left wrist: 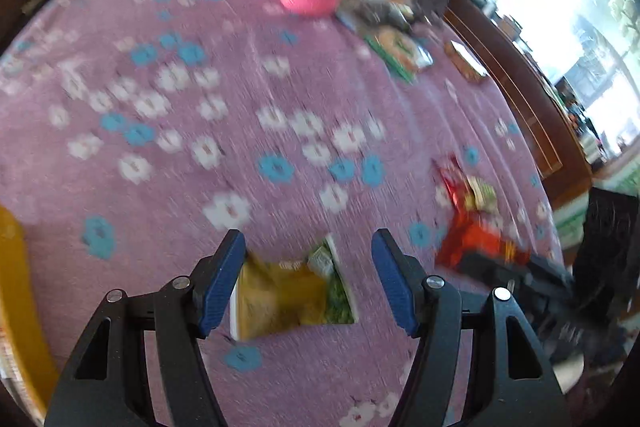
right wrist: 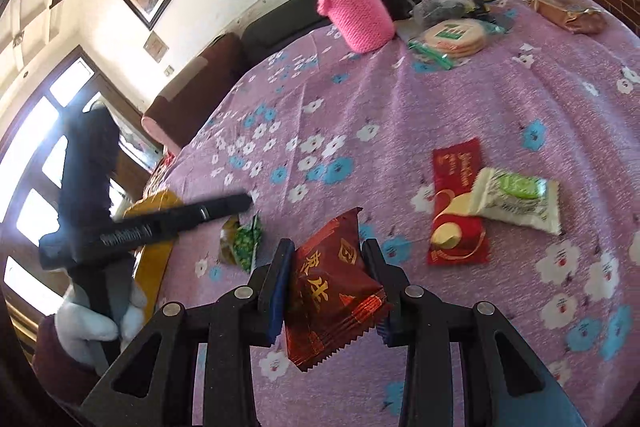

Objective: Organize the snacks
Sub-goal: 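Grasp the yellow-green pea snack packet with the left gripper while the right gripper holds the red packet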

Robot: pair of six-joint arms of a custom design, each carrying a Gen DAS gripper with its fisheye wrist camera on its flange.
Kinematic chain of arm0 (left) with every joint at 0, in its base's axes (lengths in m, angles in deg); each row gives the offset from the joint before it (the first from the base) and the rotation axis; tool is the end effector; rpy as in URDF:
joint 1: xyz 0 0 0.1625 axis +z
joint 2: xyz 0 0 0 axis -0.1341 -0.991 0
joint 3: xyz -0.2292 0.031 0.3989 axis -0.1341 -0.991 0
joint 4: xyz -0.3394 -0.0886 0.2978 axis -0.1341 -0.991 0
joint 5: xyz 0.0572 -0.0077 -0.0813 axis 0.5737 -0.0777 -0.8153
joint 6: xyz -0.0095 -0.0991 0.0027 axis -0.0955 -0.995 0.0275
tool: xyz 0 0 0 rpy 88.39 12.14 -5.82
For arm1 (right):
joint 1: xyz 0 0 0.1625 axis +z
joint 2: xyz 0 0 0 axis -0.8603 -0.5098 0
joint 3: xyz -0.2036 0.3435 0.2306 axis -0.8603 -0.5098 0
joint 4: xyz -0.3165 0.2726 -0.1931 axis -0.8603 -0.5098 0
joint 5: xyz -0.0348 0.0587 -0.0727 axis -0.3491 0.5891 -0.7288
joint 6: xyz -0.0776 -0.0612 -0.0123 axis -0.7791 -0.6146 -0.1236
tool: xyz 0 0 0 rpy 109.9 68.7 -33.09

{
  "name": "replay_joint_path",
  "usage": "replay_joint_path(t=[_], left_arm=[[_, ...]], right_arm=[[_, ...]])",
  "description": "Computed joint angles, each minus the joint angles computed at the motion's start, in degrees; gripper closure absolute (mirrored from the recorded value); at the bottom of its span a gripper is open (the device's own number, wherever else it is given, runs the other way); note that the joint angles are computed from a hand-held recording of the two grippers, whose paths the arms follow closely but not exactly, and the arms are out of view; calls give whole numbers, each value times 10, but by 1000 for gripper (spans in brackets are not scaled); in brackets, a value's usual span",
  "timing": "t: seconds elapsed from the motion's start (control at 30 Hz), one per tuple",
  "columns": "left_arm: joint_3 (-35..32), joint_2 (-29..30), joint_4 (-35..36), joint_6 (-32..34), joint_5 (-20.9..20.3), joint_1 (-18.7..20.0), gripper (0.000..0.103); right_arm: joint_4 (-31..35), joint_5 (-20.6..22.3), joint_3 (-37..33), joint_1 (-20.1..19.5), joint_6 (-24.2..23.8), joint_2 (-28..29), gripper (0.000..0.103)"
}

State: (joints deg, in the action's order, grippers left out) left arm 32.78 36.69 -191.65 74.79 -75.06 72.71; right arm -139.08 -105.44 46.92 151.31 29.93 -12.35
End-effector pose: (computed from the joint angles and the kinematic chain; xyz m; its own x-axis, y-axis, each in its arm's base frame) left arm -0.2449 -0.8906 0.0420 -0.5893 0.7915 -0.1622 0.7789 0.6099 0.1463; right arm 0.1134 -0.6827 0.1260 -0.9119 0.3633 0.1911 0.0264 0.5165 -0.8559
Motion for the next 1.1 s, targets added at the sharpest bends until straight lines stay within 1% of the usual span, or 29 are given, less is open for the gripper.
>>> replay_joint_path(t=[0.1,0.2,0.33,0.4,0.43,0.53,0.57,0.6,0.63,0.67,0.73,0.77,0.8,0.87,0.9,1.03,1.1], left_arm=[[39,-27,17,22,-10,0,39],[86,-63,33,31,-35,0,39],[169,-111,-30,52,-20,-6,39],[206,-128,-76,59,-3,-10,39],[215,-132,-90,55,2,-11,39],[228,-135,-109,11,-10,-10,37],[230,-131,-119,-7,-3,-12,35],[232,-127,-130,-18,10,-15,29],[238,-122,-149,-30,33,-19,27],[247,-118,-175,-30,59,-25,26],[264,-113,-223,-13,96,-30,26],[271,-113,-244,0,95,-29,26],[273,-115,-249,6,86,-26,26],[270,-119,-252,6,67,-17,36],[265,-120,-245,1,58,-14,37],[242,-118,-231,-25,39,0,39],[250,-129,-233,-29,26,4,39]], right_arm=[[-2,8,6,-4,13,-6,67],[3,17,9,-7,23,-9,67],[6,23,10,-6,26,-10,67],[13,25,9,-6,27,-11,66],[15,25,8,-6,28,-11,66],[18,26,7,-7,31,-11,66],[18,27,8,-7,32,-11,66],[18,28,8,-8,33,-11,66],[17,28,8,-8,33,-11,66],[17,27,8,-8,33,-11,66],[14,28,9,-9,35,-12,66],[13,28,10,-10,36,-13,66],[12,29,11,-11,37,-14,66],[10,32,13,-12,41,-15,66],[10,34,14,-13,42,-16,66],[18,34,11,-13,42,-14,66],[21,32,10,-13,42,-13,66]])
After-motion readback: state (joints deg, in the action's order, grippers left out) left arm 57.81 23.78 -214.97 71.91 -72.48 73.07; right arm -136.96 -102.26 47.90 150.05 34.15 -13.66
